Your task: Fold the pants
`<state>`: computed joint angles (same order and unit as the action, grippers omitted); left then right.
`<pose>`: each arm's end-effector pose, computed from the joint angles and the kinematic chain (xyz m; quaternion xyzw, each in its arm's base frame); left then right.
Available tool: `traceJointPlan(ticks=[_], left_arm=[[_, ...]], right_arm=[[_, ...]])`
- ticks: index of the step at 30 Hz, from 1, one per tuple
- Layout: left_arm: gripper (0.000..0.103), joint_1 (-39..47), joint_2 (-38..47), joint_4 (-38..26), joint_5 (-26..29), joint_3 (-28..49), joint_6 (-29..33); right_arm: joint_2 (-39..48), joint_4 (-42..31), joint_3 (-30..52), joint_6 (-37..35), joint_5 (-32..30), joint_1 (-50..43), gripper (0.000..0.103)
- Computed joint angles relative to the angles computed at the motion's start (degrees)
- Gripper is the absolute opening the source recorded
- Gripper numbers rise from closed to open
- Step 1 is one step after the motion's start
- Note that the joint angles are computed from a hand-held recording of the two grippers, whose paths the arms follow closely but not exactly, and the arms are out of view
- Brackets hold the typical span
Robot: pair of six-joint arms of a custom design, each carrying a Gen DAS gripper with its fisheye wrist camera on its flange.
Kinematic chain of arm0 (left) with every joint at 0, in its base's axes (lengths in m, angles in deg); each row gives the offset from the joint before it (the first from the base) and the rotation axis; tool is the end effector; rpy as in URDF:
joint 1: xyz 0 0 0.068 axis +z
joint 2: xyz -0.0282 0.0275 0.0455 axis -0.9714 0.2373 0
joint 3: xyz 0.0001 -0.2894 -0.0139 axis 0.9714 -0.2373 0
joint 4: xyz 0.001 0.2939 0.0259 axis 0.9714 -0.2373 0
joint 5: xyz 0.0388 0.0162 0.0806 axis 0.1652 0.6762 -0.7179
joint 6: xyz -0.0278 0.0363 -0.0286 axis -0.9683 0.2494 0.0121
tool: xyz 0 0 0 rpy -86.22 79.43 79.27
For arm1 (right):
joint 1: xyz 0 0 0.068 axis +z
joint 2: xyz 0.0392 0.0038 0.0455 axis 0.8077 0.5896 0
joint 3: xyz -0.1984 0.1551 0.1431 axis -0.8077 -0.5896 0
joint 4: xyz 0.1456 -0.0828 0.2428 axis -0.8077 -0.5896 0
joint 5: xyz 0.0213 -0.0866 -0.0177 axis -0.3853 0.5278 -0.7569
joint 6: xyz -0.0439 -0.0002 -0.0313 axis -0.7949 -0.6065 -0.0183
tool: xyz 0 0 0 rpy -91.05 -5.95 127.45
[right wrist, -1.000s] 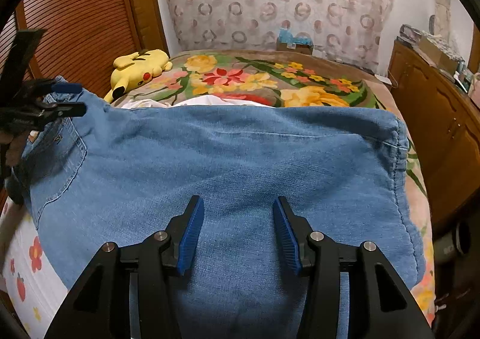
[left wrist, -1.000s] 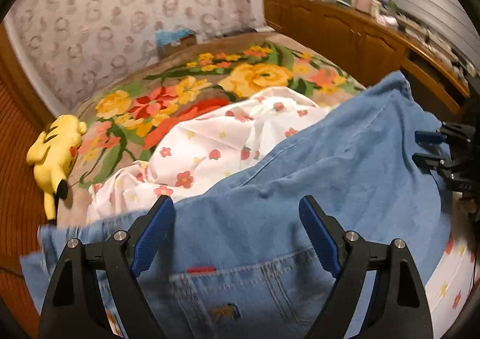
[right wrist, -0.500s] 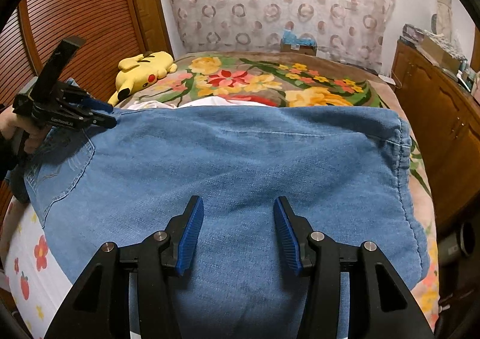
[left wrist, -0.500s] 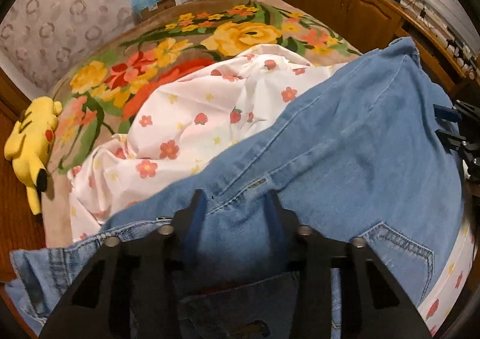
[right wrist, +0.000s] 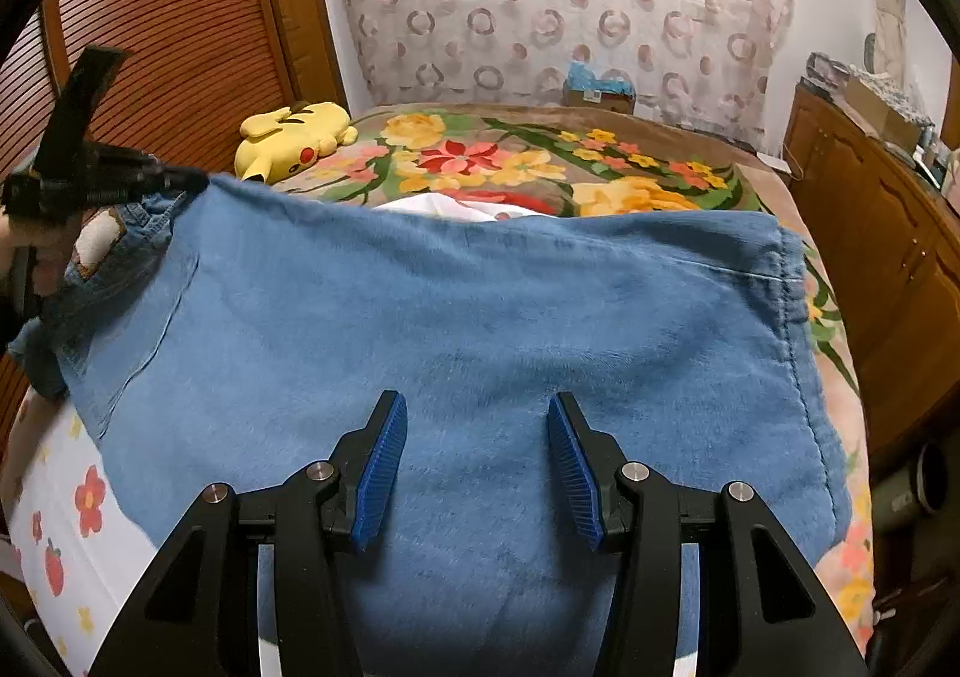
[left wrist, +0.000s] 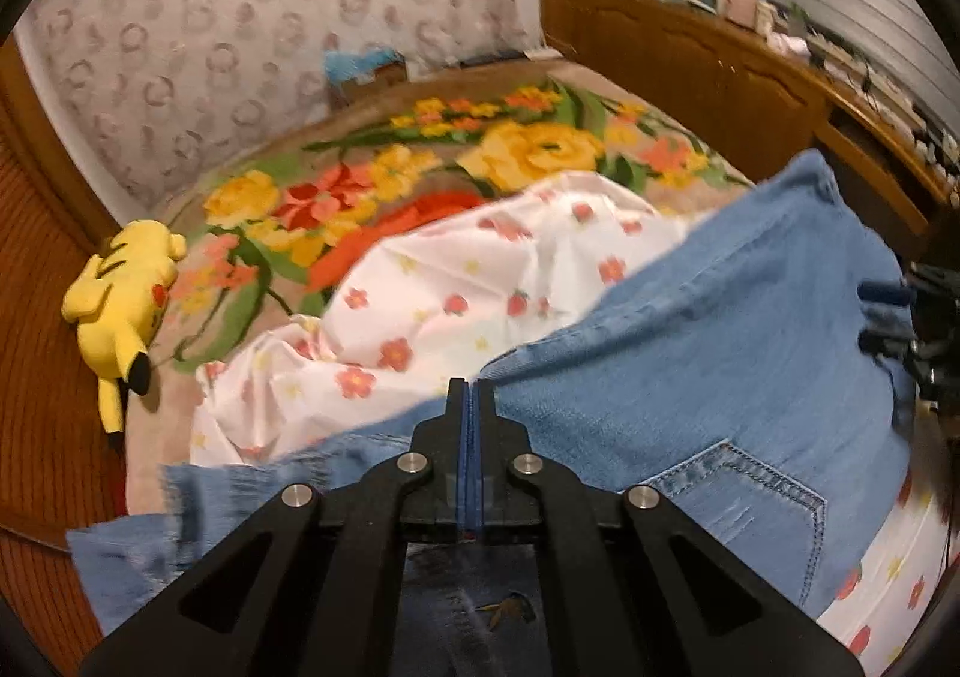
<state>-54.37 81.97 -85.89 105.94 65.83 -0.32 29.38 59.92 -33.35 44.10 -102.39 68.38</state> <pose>0.2879 0.1046 0.2438 0.1344 0.9419 0.0011 0.3078 0.2336 0.0694 0.2577 -0.2486 0.8791 0.1237 0.3873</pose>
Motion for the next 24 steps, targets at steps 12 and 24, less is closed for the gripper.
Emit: traceJointPlan(ticks=[12, 24], left_arm=[[0.009, 3.9, -8.4, -1.2, 3.8, -5.6, 0.6], [0.08, 14.8, -25.0, -8.8, 14.7, -13.3, 5.9]], right_arm=[[-7.0, -1.8, -2.5, 1.0, -0.3, 1.4, 0.051], [-18.2, -6.3, -7.4, 3.5, 0.7, 5.3, 0.051]])
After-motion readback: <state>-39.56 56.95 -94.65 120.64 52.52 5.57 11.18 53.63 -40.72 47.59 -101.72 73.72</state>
